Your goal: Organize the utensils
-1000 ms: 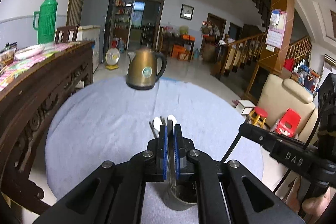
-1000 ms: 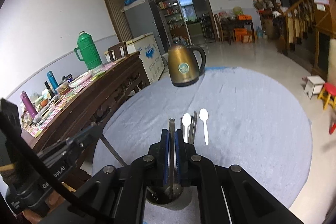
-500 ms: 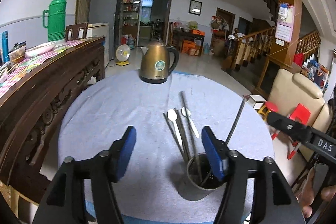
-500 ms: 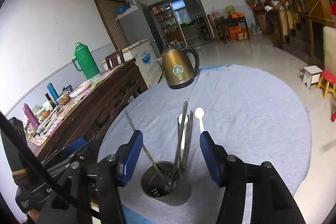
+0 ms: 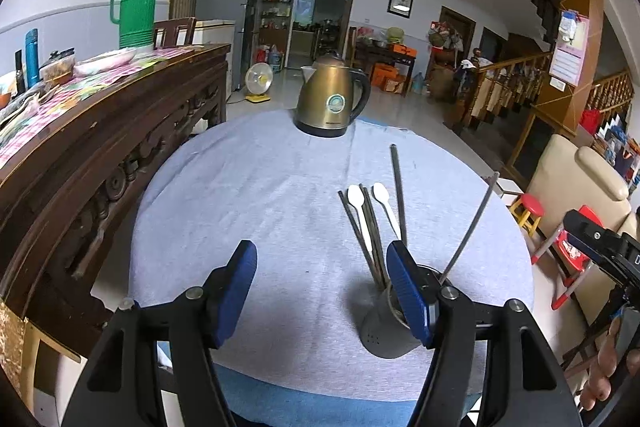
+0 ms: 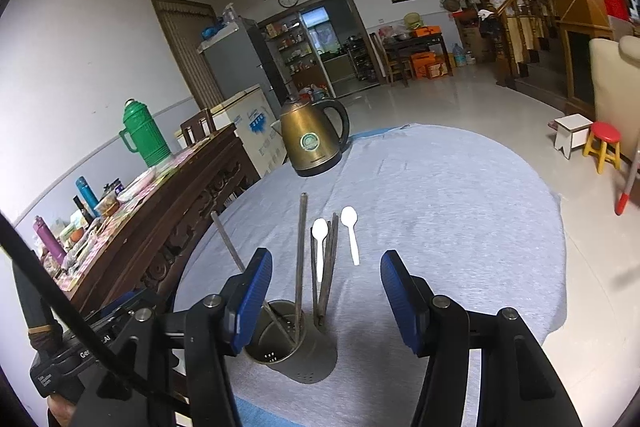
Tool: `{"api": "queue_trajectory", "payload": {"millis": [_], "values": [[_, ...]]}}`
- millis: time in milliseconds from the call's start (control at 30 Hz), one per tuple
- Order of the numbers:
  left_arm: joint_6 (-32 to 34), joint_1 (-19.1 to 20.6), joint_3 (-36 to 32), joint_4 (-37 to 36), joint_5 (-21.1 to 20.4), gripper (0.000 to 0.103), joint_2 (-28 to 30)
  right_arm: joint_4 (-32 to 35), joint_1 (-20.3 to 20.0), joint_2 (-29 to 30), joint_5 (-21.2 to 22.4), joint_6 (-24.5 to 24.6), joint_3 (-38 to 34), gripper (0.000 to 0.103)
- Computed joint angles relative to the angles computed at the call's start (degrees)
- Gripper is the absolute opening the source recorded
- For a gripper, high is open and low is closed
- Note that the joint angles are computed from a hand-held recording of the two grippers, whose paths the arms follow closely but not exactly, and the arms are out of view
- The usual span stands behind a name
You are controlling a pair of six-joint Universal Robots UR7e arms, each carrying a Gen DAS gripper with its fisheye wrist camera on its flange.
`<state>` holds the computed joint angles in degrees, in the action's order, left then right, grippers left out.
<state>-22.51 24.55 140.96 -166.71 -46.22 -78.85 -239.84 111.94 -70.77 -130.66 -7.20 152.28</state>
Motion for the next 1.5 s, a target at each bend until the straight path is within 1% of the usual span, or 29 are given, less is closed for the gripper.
{"api": "queue_trajectory", "payload": {"millis": [133, 233, 467, 567, 733, 933, 1100, 1300, 1400, 1500], "values": [[-0.5, 0.4, -0.4, 0.9, 1.4, 0.068, 0.2, 0.1, -1.4, -1.0, 0.4, 0.7, 0.8, 0.06], [-0.8, 1.3, -0.7, 1.6, 2.6, 0.069, 0.9, 0.7, -3.2, -1.5, 1.6, 1.6, 1.3, 0.06], [-0.9, 3.9, -1.4, 1.9, 3.1, 0.07, 2.3, 1.5, -6.9, -1.6, 3.7, 3.0, 1.6, 0.06], [0.1, 4.8, -1.9, 1.6, 3.0, 0.07, 3.1, 1.6, -7.9, -1.3, 3.7, 3.2, 1.5, 0.06], [1.8, 6.7, -3.0, 0.8, 3.0, 0.07, 4.7, 2.7, -10.8, -2.1, 5.1, 4.3, 1.6, 0.06], [2.9, 9.4, -4.6, 0.2, 3.2, 0.07, 6.2, 6.1, -14.6, -4.3, 6.9, 5.4, 1.5, 0.06], [3.4, 11.5, -6.3, 0.7, 4.2, 0.07, 7.8, 8.9, -18.5, -5.5, 10.1, 6.7, 1.4, 0.06], [3.6, 14.0, -8.5, 1.9, 4.7, 0.07, 10.1, 11.8, -22.1, -5.4, 13.2, 7.4, 0.5, 0.06], [5.1, 15.0, -10.0, 2.0, 4.6, 0.07, 11.6, 15.4, -23.7, -6.3, 15.4, 7.3, -0.8, 0.06], [6.9, 15.9, -11.5, 1.7, 4.6, 0.07, 13.0, 21.2, -25.6, -7.6, 17.8, 6.6, -3.0, 0.06]]}}
